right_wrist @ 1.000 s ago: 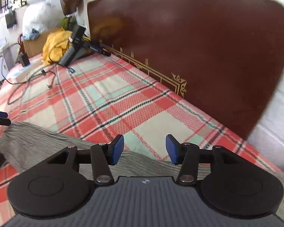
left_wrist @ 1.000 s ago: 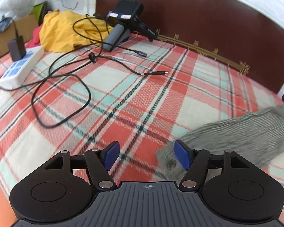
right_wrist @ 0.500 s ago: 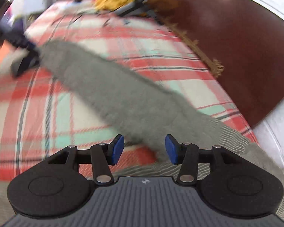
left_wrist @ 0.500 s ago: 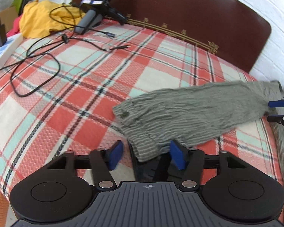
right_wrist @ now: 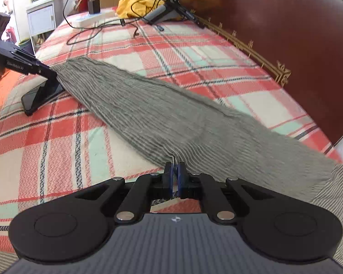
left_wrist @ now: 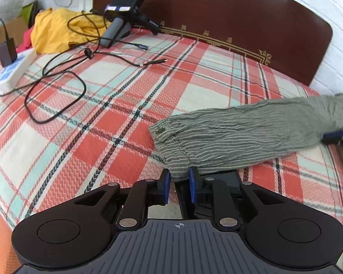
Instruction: Fold clothes
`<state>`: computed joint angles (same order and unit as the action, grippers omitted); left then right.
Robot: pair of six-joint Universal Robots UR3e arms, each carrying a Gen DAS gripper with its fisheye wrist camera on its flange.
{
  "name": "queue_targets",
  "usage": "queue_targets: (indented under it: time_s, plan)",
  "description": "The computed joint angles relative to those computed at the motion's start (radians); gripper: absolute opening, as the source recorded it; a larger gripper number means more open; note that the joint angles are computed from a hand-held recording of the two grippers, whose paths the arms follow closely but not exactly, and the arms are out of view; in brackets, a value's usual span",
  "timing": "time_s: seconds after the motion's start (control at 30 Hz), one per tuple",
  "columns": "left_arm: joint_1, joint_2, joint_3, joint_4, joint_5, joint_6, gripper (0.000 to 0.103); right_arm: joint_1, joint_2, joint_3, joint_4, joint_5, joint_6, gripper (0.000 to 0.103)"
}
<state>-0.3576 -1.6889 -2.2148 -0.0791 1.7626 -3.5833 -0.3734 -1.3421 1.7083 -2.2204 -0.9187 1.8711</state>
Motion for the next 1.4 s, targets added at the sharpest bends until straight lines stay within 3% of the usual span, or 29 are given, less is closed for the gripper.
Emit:
queue_targets:
  time_s: [0.07,0.1,0.13,0.2,0.27,0.43,0.5,0.6,0.7,0.83,0.97,1.03,1.13,1.2,1.4]
  plan:
    - [0.008,-0.003,-0.004,0.011,-0.007,-0.012,0.015,-0.001,-0.008,0.032,-0.038,0.010,-0.010,0.009]
    - [0.008,-0.001,-0.004,0.008,-0.006,-0.014,0.018,-0.006,-0.009,0.015,0.002,0.019,-0.016,0.017]
    - [0.003,0.003,-0.002,-0.004,0.003,-0.012,0.022,-0.016,-0.004,-0.026,0.082,0.035,-0.031,0.029]
    - [-0.003,0.018,-0.008,-0.026,0.022,-0.008,0.031,-0.049,0.010,-0.117,0.251,0.085,-0.068,0.036]
    - [-0.003,0.052,-0.018,-0.061,0.044,-0.016,0.039,-0.081,0.030,-0.206,0.372,0.129,-0.075,0.036]
    - [-0.036,0.101,0.034,-0.100,0.089,-0.012,0.042,-0.108,0.092,-0.287,0.207,0.124,0.158,0.035]
    - [-0.067,0.070,0.113,-0.119,0.085,0.023,0.043,-0.100,0.108,-0.291,0.176,0.112,0.192,0.034]
    - [-0.139,-0.087,0.324,-0.184,0.059,0.097,0.048,-0.069,0.096,-0.225,0.124,0.083,0.198,0.030]
    - [-0.205,-0.283,0.568,-0.245,0.048,0.147,0.049,-0.023,0.060,-0.085,-0.048,0.059,0.238,0.022]
    - [-0.240,-0.503,0.858,-0.335,0.045,0.169,0.051,0.024,0.045,-0.007,-0.135,0.063,0.274,0.022]
    - [-0.267,-0.637,1.058,-0.523,0.126,0.206,0.049,0.075,0.032,0.035,-0.184,-0.023,0.224,0.022]
    - [-0.256,-0.606,0.986,-0.496,0.128,0.185,0.051,0.060,0.024,0.049,-0.199,-0.040,0.180,0.020]
    - [-0.231,-0.531,0.829,-0.403,0.113,0.154,0.051,0.036,0.042,-0.034,-0.108,-0.075,0.203,0.021]
    - [-0.219,-0.504,0.778,-0.374,0.109,0.149,0.057,0.022,0.043,-0.059,-0.086,-0.088,0.203,0.021]
    - [-0.213,-0.510,0.783,-0.381,0.132,0.156,0.066,0.039,0.003,0.028,-0.179,0.013,0.292,0.023]
